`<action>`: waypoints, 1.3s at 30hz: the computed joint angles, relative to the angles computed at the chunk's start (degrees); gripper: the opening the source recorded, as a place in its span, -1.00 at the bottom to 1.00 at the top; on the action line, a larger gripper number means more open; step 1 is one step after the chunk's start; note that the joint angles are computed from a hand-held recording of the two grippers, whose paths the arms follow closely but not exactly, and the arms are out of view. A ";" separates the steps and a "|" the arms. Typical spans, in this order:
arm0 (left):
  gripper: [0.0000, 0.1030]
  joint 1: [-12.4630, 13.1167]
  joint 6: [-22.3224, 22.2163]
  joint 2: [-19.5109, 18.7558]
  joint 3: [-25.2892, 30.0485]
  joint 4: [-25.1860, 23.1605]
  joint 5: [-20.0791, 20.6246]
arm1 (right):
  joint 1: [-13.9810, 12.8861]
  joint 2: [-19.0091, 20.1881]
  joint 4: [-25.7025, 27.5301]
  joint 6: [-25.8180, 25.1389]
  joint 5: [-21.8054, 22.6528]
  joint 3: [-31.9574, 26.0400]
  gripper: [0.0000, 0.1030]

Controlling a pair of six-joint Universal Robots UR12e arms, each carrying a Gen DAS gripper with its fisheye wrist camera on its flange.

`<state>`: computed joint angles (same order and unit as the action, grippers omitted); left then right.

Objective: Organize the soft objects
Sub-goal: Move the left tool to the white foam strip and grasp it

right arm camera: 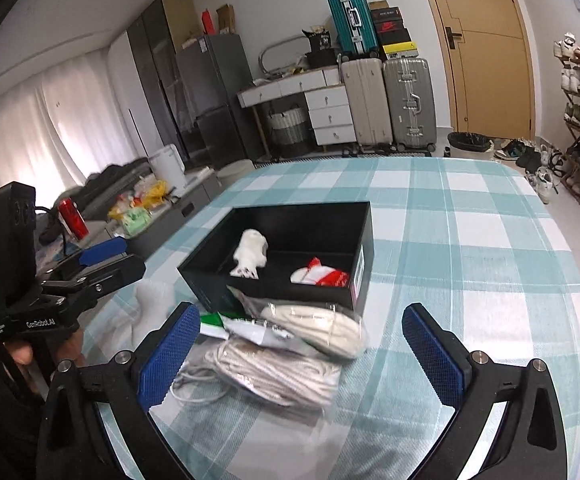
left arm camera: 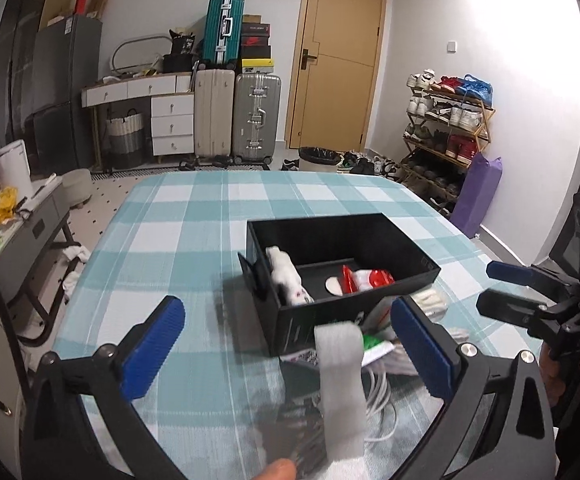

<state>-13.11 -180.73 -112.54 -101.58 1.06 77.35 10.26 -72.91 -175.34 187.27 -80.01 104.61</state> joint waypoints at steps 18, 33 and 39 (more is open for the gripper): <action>1.00 0.19 3.35 1.05 -2.42 -2.09 -3.12 | -0.10 -0.80 4.17 1.78 2.51 1.44 0.99; 0.99 0.16 4.17 0.72 -2.48 -2.66 -2.97 | 0.65 0.27 6.59 -1.32 2.60 0.77 0.99; 0.99 0.09 4.29 0.53 -2.32 -2.84 -1.95 | 0.75 0.43 5.80 -2.42 3.34 0.85 0.98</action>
